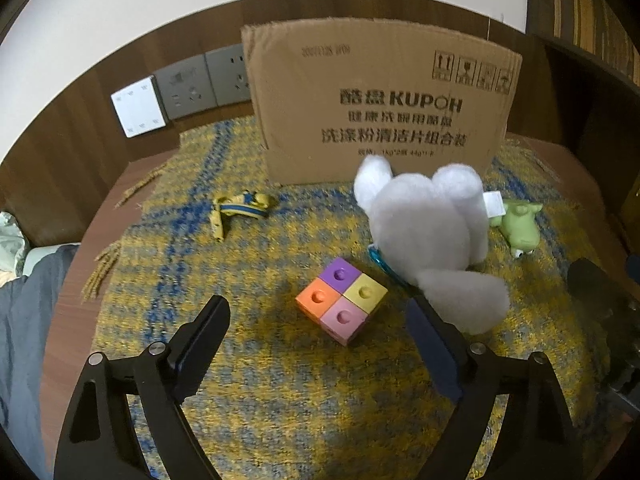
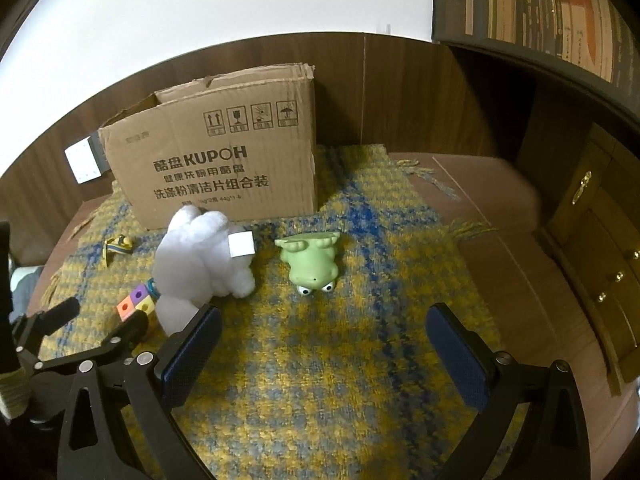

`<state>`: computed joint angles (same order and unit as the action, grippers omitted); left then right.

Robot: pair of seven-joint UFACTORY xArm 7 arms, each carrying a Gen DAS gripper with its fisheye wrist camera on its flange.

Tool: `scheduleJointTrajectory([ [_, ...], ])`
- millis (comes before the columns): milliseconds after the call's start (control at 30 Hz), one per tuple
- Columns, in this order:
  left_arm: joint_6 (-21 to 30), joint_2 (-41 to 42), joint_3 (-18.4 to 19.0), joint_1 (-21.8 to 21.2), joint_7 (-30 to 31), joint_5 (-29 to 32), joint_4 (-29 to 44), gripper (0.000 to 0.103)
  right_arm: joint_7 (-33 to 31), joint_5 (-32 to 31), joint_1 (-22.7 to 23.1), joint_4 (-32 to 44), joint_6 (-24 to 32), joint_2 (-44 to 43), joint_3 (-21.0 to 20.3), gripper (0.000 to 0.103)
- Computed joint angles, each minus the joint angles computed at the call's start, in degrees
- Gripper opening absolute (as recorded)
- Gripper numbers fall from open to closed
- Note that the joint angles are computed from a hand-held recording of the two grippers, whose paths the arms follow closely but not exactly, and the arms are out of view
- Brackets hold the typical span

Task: Organize objects
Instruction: 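Grasp the four-colour cube block with the left tool while the right tool grasps the white plush bunny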

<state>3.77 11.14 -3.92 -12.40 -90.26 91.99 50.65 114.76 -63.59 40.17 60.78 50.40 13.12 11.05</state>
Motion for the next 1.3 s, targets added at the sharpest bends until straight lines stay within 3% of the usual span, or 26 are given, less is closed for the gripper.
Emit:
scheduleJointTrajectory([
  [167, -0.3, 2.6, 1.0, -1.4, 10.1, -10.3, 0.6, 0.078, 0.2, -0.1, -0.7, -0.4, -2.0, 0.2, -0.4, 0.102],
  [333, -0.6, 4.1, 3.4, -4.0, 14.5, -15.5, 1.5, 0.072, -0.3, -0.1, -1.3, -0.1, -3.5, 0.9, -0.9, 0.102],
  [400, -0.7, 4.8, 4.2, -4.9, 16.4, -17.7, 1.9, 0.066, -0.6, 0.0, -1.4, 0.0, -4.0, 1.2, -1.2, 0.102],
  [500, -1.3, 5.8, 3.1, -4.0, 24.0, -25.6, 1.6, 0.057, -1.0, 0.3, -1.6, 0.1, -4.8, 1.6, -1.5, 0.102],
  [667, -3.2, 5.6, 6.9, -7.2, 25.3, -27.5, 1.1, 0.055, -1.9, 0.7, -1.6, 0.8, -5.3, 2.3, -2.0, 0.102],
  [933, -6.6, 3.8, 15.8, -13.8, 25.3, -28.2, -1.0, 0.055, -3.8, 0.9, -0.8, 3.0, -4.7, 3.6, -2.5, 0.102],
  [1033, -7.8, 2.6, 20.8, -17.4, 23.5, -26.7, -1.9, 0.055, -4.7, 1.0, -0.4, 4.4, -4.9, 4.6, -2.7, 0.102],
  [1100, -9.0, 2.1, 26.9, -21.7, 17.3, -20.8, -1.7, 0.055, -5.6, 1.0, 0.1, 5.7, -4.9, 5.4, -2.8, 0.102],
  [1167, -9.2, 1.9, 29.9, -23.6, 10.1, -13.9, -0.8, 0.055, -6.7, 1.1, 0.6, 7.4, -4.8, 6.5, -3.1, 0.102],
  [1233, -9.1, 2.0, 31.3, -23.8, 3.6, -7.5, 0.6, 0.055, -7.8, 1.4, 1.1, 8.9, -4.8, 7.5, -3.4, 0.102],
  [1300, -8.8, 1.8, 30.8, -22.4, 1.5, -5.4, 1.0, 0.055, -9.2, 1.8, 1.6, 10.9, -4.9, 9.0, -3.9, 0.102],
])
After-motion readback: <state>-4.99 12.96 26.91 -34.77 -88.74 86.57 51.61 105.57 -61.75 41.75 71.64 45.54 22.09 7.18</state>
